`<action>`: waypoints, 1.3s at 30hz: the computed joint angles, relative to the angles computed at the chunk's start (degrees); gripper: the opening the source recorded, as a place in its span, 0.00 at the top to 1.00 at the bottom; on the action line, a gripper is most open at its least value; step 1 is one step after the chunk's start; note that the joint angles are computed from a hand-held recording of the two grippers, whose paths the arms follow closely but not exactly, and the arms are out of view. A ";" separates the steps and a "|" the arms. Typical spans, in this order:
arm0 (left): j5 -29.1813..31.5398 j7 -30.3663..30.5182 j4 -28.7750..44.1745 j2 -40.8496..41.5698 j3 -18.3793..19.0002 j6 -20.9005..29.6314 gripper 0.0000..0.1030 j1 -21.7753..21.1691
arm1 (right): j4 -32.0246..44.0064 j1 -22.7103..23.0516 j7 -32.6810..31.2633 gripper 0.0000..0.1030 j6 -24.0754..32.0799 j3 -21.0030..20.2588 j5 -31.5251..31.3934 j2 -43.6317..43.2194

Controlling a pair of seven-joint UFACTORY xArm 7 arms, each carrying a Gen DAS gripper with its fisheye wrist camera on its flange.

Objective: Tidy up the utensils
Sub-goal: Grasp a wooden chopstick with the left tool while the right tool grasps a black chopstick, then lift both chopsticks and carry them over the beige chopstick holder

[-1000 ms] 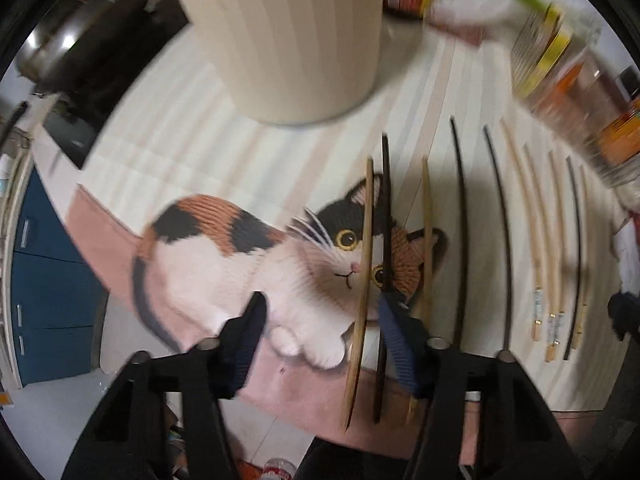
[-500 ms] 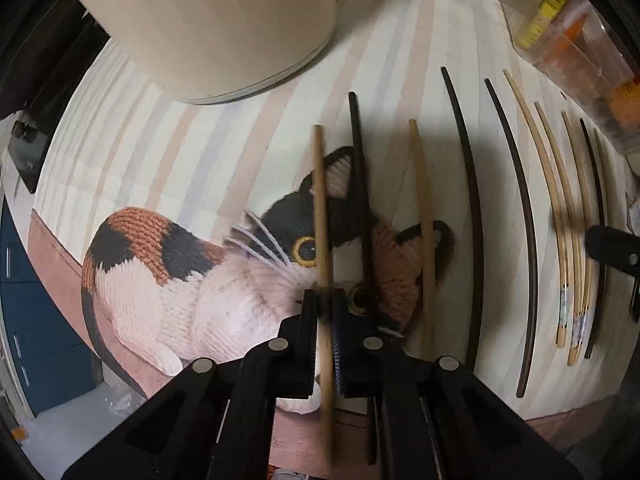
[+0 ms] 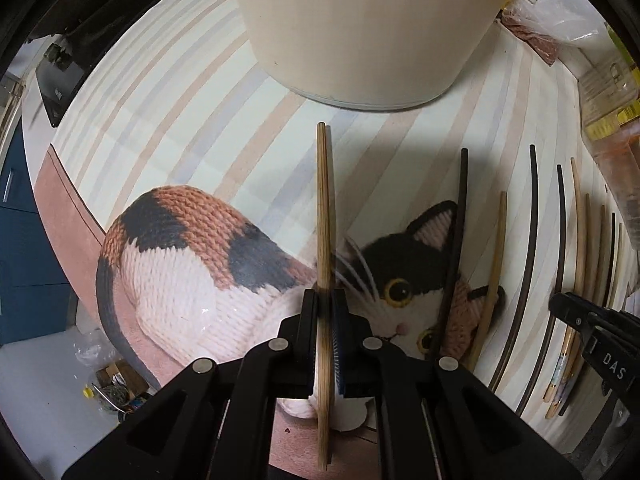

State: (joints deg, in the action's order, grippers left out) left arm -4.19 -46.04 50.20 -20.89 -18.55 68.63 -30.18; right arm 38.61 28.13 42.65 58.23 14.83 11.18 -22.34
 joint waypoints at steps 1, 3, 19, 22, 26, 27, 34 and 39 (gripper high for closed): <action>-0.30 0.48 -0.40 0.17 0.35 -0.58 0.96 0.07 | -0.34 0.49 -0.53 0.94 -0.48 -0.20 1.19 0.06; -1.14 1.44 -1.71 0.93 0.91 -2.38 0.96 0.18 | -0.52 1.86 -1.42 0.94 -0.27 -0.39 4.33 0.41; -3.21 9.07 -7.23 -2.29 0.37 -4.95 0.91 -2.14 | -2.56 3.23 -1.18 0.94 5.48 -1.31 10.11 -2.03; -2.87 9.28 -6.41 -1.43 0.07 -5.14 0.91 -2.23 | -0.63 2.55 -1.19 0.94 6.38 -1.16 10.15 0.56; -2.37 9.86 -6.28 -1.40 0.23 -4.84 0.91 -2.20 | 2.73 1.34 -1.10 0.94 8.38 -1.32 9.28 4.75; -2.23 9.88 -6.06 -1.15 0.15 -4.79 0.91 -2.19 | 3.82 1.01 -1.13 0.94 8.94 -1.31 8.77 6.03; -0.41 8.72 -6.42 -2.56 -0.55 -5.25 0.95 -1.82 | 7.26 1.56 3.14 0.94 8.90 1.14 5.11 8.85; 0.77 8.15 -6.15 -5.68 -1.13 -5.17 0.96 -2.25 | 3.71 3.01 6.51 0.94 4.06 1.93 5.27 3.82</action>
State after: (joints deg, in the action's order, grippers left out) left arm -3.42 -37.90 44.06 -26.56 -19.68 63.46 -32.42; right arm 42.32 31.14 49.16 62.29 16.76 16.44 -18.52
